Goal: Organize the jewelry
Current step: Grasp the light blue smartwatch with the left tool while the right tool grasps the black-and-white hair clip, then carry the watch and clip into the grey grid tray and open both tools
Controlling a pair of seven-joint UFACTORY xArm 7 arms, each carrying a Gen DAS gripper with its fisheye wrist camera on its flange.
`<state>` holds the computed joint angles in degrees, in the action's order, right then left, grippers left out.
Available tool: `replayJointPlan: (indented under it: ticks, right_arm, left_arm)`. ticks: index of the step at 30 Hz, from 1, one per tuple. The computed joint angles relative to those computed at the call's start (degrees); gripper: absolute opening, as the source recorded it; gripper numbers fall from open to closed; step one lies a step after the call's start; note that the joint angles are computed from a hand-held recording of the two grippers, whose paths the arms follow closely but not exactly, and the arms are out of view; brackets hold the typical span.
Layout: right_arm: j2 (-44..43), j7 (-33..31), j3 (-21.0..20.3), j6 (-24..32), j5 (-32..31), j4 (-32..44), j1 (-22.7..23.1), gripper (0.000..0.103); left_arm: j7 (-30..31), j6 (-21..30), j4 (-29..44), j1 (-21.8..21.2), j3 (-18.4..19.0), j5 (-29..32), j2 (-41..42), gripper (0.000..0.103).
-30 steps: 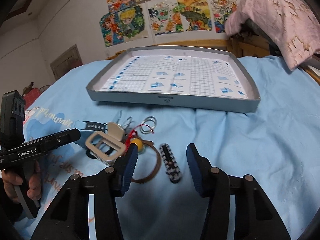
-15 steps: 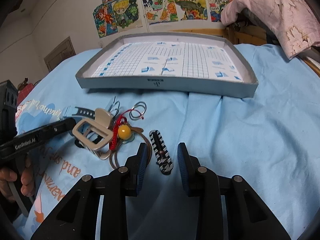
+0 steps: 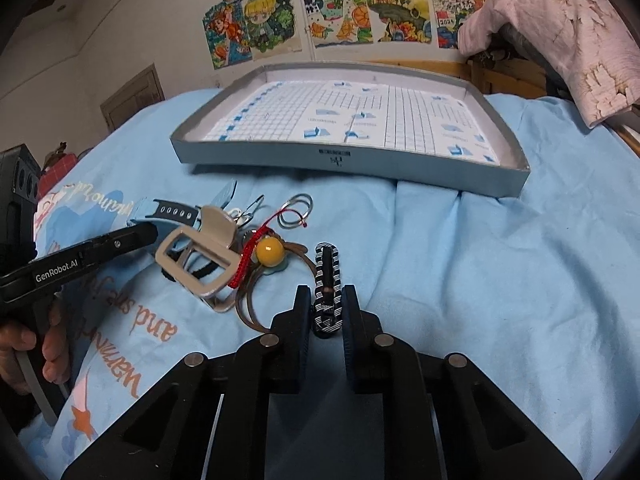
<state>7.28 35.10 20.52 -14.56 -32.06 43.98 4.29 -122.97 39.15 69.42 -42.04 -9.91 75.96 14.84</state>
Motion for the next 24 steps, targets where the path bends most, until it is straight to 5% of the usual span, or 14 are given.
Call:
replayJointPlan:
  ticks: [12,18,24]
  right_arm:
    - [-1.39,-0.52,-8.93,-12.22,3.18,-3.67,6.83,0.013]
    - [-0.14,-0.59,-9.54,-11.93,2.25,-0.31,7.38,0.013]
    - [5.88,-4.85,-8.23,-8.76,4.89,10.45,8.25,0.013]
  left_arm:
    - [-1.43,5.03,-0.9,0.34,-1.59,3.04,-3.47,0.017]
    - [1.27,7.72,2.55,1.07,-1.59,3.91,-2.7,0.017]
    - [1.3,4.14,8.78,2.55,0.96,5.4,1.19,0.017]
